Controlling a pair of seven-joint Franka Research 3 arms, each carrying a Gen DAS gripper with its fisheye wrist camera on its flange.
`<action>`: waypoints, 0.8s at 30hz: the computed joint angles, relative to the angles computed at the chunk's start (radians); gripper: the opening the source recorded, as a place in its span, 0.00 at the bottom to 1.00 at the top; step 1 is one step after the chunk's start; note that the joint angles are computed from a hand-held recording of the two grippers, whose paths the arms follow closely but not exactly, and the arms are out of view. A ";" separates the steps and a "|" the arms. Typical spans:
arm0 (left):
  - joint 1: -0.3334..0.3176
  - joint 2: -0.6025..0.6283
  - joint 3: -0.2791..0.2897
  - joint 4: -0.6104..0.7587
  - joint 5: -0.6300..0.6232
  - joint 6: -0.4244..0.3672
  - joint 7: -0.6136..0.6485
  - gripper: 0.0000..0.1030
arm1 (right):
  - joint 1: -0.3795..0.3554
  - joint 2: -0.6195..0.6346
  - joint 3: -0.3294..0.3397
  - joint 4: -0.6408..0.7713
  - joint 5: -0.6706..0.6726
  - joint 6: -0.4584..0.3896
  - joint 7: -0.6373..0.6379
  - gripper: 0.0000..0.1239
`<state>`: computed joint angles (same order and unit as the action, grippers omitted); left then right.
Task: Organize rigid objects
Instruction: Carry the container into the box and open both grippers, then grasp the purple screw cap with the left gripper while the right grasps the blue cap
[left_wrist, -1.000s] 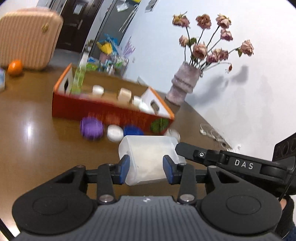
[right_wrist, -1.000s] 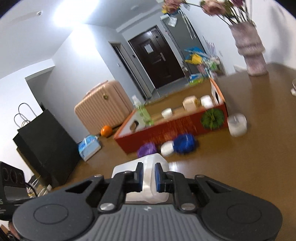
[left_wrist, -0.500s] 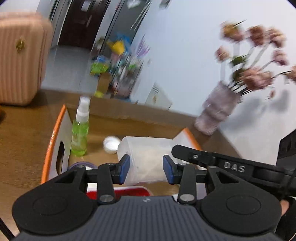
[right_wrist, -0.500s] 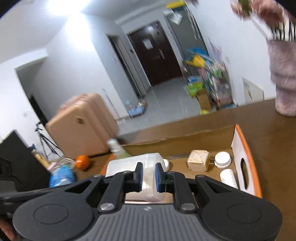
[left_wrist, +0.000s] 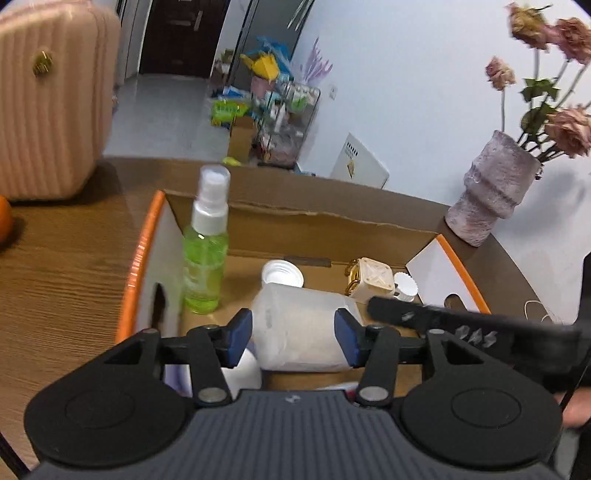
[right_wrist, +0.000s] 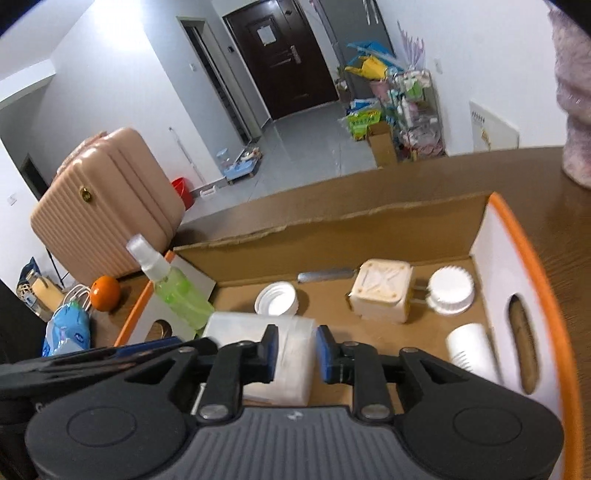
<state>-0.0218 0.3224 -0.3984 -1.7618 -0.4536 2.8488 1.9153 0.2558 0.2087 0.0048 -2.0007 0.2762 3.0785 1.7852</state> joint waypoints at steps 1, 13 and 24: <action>0.026 -0.035 -0.023 -0.034 -0.033 0.005 0.041 0.49 | 0.013 -0.017 -0.016 -0.012 -0.017 0.005 0.015 0.21; -0.062 -0.507 0.098 -0.479 -0.281 0.182 0.300 0.79 | -0.118 -0.511 0.003 -0.366 -1.052 -0.054 0.741 0.46; -0.336 -0.827 0.279 -0.845 -0.311 0.436 0.337 0.94 | -0.491 -0.986 0.390 -0.667 -1.208 0.056 0.932 0.76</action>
<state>-0.3579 -0.5045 -0.1194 -2.6065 -0.7651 3.2851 2.2527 -0.2350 -0.7776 0.3949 -2.6681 -0.9315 3.1345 2.7173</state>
